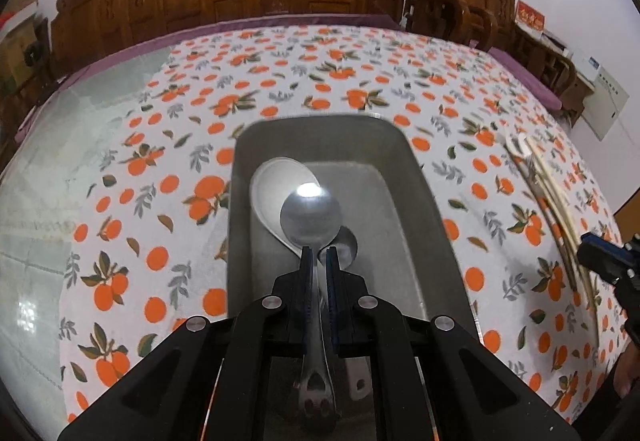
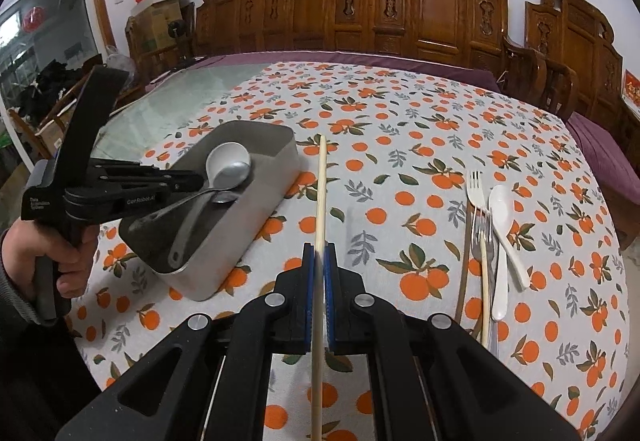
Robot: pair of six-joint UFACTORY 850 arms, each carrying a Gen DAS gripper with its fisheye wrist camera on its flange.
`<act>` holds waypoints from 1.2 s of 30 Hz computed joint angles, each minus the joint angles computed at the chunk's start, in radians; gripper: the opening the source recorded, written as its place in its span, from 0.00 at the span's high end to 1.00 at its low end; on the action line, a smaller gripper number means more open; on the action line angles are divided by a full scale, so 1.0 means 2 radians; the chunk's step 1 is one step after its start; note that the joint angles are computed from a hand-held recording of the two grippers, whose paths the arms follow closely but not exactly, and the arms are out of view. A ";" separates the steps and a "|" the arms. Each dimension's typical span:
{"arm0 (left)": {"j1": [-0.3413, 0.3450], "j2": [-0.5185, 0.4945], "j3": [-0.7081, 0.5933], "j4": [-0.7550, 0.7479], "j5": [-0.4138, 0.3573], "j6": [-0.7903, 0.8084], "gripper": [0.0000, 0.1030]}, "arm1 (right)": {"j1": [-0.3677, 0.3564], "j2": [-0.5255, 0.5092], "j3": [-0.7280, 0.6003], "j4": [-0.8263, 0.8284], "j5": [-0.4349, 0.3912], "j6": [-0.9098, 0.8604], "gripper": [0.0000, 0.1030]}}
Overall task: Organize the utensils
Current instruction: 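Lower the metal spoon into the tray and open the left tool, then lower the chopstick into the tray and open the right tool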
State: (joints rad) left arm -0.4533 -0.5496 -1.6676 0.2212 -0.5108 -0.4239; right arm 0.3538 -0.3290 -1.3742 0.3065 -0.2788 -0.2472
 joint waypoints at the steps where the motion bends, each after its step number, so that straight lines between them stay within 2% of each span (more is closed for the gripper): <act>1: 0.001 0.004 0.002 -0.001 0.003 0.001 0.93 | 0.001 -0.001 -0.003 -0.004 -0.002 0.004 0.94; 4: 0.003 0.015 0.009 0.010 0.014 -0.007 0.85 | 0.009 -0.004 -0.015 -0.017 -0.006 0.018 0.94; 10: 0.007 0.042 0.030 0.070 0.034 -0.047 0.79 | 0.026 -0.025 -0.051 0.001 -0.014 0.018 0.94; 16: 0.018 0.061 0.044 0.085 0.044 -0.061 0.73 | 0.041 -0.053 -0.088 -0.004 -0.025 0.035 0.94; 21: 0.030 0.074 0.054 0.082 0.054 -0.064 0.58 | 0.048 -0.083 -0.129 -0.001 -0.039 0.052 0.94; 22: 0.032 0.076 0.056 0.085 0.056 -0.068 0.50 | 0.048 -0.089 -0.137 -0.002 -0.042 0.057 0.94; 24: 0.033 0.080 0.059 0.093 0.060 -0.077 0.45 | 0.049 -0.099 -0.151 0.000 -0.046 0.063 0.94; 26: 0.035 0.085 0.063 0.109 0.062 -0.091 0.31 | 0.050 -0.111 -0.167 0.001 -0.051 0.074 0.94; 31: 0.041 0.094 0.072 0.124 0.071 -0.110 0.18 | 0.051 -0.138 -0.204 0.006 -0.061 0.093 0.94; 36: 0.045 0.096 0.074 0.112 0.075 -0.102 0.13 | 0.051 -0.164 -0.232 0.005 -0.072 0.121 0.94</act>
State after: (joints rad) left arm -0.3627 -0.3567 -1.5204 0.4445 -0.3614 -0.6273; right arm 0.4566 -0.6579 -1.8374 0.3175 -0.4225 -0.0056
